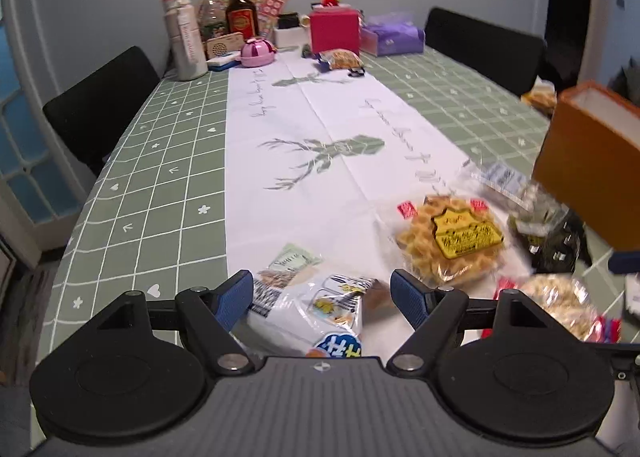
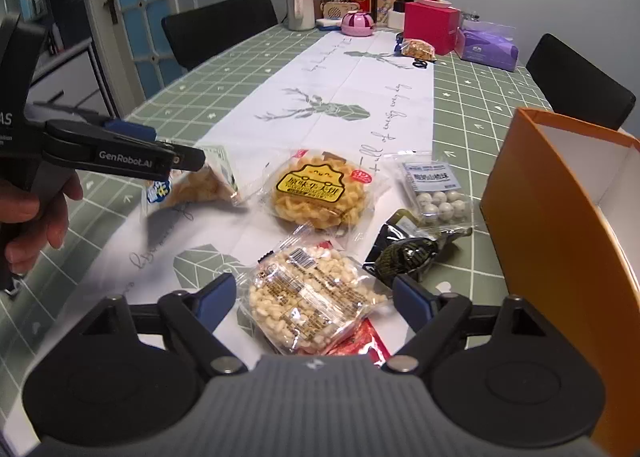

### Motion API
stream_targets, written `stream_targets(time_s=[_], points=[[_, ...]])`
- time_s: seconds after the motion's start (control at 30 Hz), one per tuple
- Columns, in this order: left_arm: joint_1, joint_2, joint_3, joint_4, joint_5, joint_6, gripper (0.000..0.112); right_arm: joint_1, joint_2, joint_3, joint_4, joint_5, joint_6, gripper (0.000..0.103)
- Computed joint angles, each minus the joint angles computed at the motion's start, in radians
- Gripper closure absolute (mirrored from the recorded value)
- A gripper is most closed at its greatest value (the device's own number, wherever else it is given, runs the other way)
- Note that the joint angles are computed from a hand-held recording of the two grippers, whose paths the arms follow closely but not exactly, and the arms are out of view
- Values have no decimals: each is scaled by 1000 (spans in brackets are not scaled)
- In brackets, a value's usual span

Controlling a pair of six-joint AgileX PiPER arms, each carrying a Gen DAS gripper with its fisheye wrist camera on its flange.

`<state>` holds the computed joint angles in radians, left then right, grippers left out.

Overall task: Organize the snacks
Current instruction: 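Move the left tool back to the table and grasp the white-and-blue chips bag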

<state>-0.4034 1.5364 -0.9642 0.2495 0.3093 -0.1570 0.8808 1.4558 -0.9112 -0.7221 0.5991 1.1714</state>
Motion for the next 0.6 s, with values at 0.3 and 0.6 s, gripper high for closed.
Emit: stream_targets(time_s=[0.3, 0.6], points=[[-28, 78, -19, 232, 65, -177, 16, 14, 120, -53, -28, 24, 7, 13], [-3, 101, -61, 151, 132, -155, 22, 23, 144, -58, -40, 41, 6, 12]])
